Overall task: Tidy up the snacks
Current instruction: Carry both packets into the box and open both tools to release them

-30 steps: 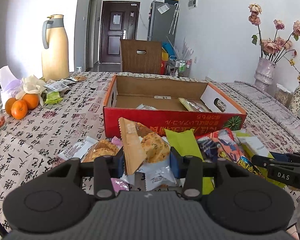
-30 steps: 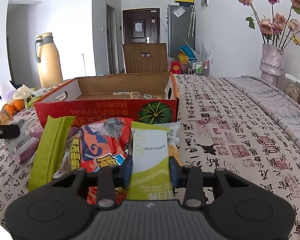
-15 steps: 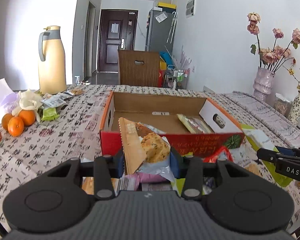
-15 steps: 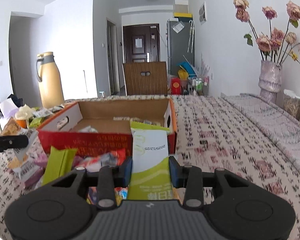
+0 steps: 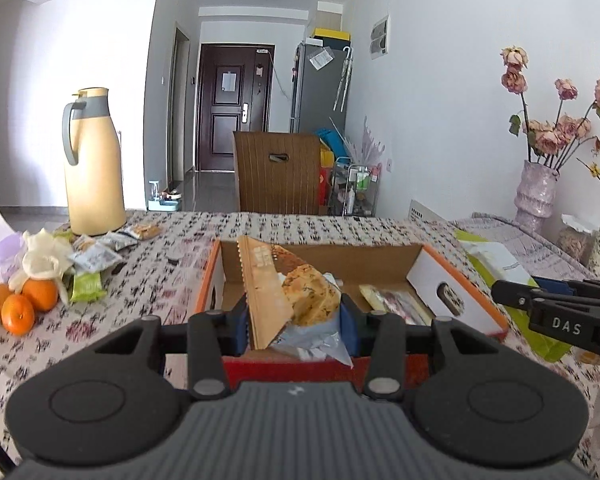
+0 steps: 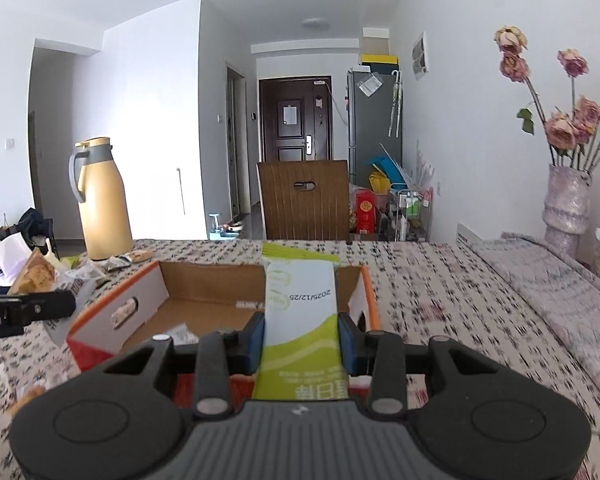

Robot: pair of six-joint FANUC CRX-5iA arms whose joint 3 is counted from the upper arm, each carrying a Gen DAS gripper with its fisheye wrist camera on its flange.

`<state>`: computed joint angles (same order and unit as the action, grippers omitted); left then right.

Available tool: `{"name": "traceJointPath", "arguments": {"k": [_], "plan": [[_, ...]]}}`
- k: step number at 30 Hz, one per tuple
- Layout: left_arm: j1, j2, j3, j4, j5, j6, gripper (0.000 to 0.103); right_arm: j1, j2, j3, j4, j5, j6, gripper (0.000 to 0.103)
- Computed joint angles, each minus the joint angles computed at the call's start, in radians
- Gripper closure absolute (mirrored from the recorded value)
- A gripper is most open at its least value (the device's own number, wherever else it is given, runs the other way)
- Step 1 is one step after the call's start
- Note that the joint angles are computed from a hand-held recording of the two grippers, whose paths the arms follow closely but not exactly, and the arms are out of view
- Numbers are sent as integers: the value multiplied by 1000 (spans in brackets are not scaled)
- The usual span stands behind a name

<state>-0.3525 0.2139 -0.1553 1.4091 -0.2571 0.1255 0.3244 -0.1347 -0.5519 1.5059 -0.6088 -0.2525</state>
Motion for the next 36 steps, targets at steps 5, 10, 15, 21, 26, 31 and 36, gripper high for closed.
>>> {"name": "traceJointPath", "arguments": {"k": [5, 10, 15, 21, 26, 31, 36], "plan": [[-6, 61, 84, -31, 14, 39, 59, -54, 64, 63, 20, 64, 7, 66], [2, 136, 196, -170, 20, 186, 59, -96, 143, 141, -13, 108, 41, 66], [41, 221, 350, -501, -16, 535, 59, -132, 211, 201, -68, 140, 54, 66], [78, 303, 494, -804, -111, 838, 59, -146, 238, 206, -131, 149, 79, 66], [89, 338, 552, -891, -174, 921, 59, -133, 243, 209, -176, 146, 125, 66], [90, 339, 558, -917, -182, 955, 58, -110, 253, 230, -253, 117, 195, 66], [89, 328, 544, -935, -159, 981, 26, -114, 246, 222, -239, 125, 179, 60]]}}
